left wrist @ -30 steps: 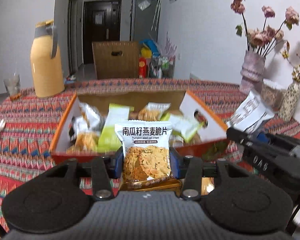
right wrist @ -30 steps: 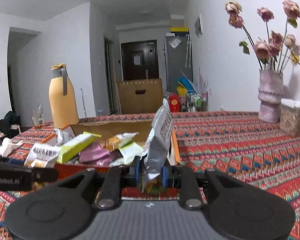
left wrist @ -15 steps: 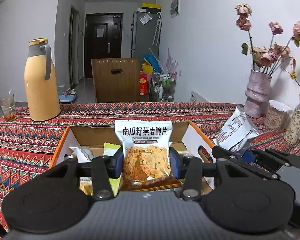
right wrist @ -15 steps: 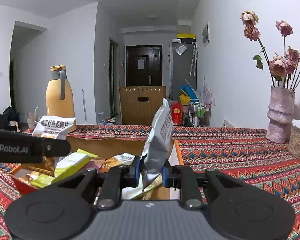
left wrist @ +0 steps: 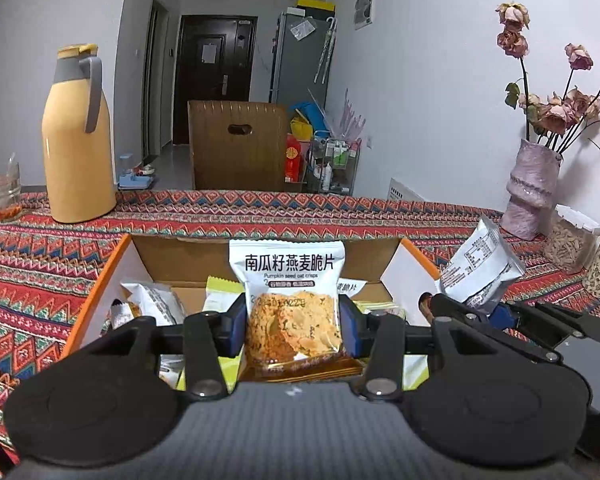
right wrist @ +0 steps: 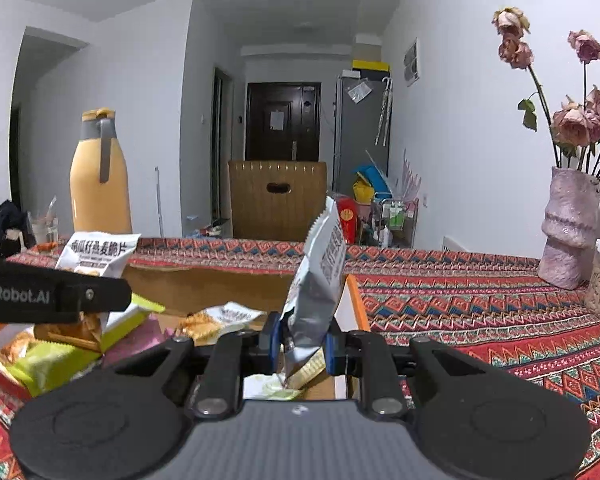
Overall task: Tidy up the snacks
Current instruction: 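Carry both packets over the box, lower them in and open both grippers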
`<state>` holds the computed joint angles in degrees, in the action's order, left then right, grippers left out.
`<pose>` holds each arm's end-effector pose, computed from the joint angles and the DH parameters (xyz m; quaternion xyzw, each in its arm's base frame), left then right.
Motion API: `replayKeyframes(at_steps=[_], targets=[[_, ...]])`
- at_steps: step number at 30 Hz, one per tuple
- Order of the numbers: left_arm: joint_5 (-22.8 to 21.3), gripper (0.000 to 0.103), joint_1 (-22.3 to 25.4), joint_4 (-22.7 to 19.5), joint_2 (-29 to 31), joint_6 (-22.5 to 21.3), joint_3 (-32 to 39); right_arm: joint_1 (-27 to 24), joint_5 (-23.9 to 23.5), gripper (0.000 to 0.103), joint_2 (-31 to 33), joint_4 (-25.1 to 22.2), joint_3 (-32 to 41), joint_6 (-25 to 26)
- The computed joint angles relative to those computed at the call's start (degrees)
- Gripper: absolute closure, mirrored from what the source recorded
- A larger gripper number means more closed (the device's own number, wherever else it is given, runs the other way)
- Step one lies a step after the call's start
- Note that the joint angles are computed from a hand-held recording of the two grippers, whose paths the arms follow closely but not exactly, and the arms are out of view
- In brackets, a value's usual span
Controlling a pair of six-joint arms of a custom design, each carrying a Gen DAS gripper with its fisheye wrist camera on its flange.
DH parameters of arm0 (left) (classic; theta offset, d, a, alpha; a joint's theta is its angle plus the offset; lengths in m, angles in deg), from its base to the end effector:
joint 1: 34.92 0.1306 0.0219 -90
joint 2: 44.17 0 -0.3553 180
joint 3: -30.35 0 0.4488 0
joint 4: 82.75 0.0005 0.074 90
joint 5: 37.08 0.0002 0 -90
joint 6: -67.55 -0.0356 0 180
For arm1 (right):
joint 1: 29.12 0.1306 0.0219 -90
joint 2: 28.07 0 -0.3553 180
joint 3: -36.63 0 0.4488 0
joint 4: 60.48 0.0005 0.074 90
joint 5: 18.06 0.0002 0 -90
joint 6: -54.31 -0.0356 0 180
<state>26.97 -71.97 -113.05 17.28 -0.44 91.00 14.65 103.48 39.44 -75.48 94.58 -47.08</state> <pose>0.3216 -0.2239 0.3815 0.0016 0.8557 -0.0660 0.5132 0.3190 0.2791 0.3408 -0.0847 0.8185 0.0382 0.5669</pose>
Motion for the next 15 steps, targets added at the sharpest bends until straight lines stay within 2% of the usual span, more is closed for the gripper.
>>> replayKeyframes(at_steps=[5, 7, 9, 10, 12, 14, 15], targets=[[1.6, 0.056, 0.8, -0.4, 0.5, 0.7, 0.0, 0.1, 0.2, 0.083, 0.6, -0.4, 0.2, 0.1], [2.0, 0.048, 1.2, -0.4, 0.1, 1.5, -0.3, 0.1, 0.2, 0.082, 0.7, -0.6, 0.1, 0.1], [1.6, 0.019, 1.4, -0.1, -0.5, 2.1, -0.8, 0.2, 0.0, 0.081, 0.6, -0.3, -0.2, 0.2], [0.6, 0.016, 1.2, 0.5, -1.1, 2.2, -1.3, 0.3, 0.3, 0.079, 0.6, -0.2, -0.2, 0.2], [0.0, 0.01, 1.1, 1.4, -2.1, 2.4, -2.1, 0.2, 0.4, 0.065, 0.3, -0.1, -0.5, -0.1], [-1.0, 0.0, 0.9, 1.8, -2.7, 2.6, -2.4, 0.3, 0.9, 0.035, 0.0, 0.1, -0.8, -0.4], [-2.0, 0.0, 0.6, 1.7, -2.8, 3.0, -2.4, 0.4, 1.4, 0.029, -0.2, 0.6, -1.0, -0.2]])
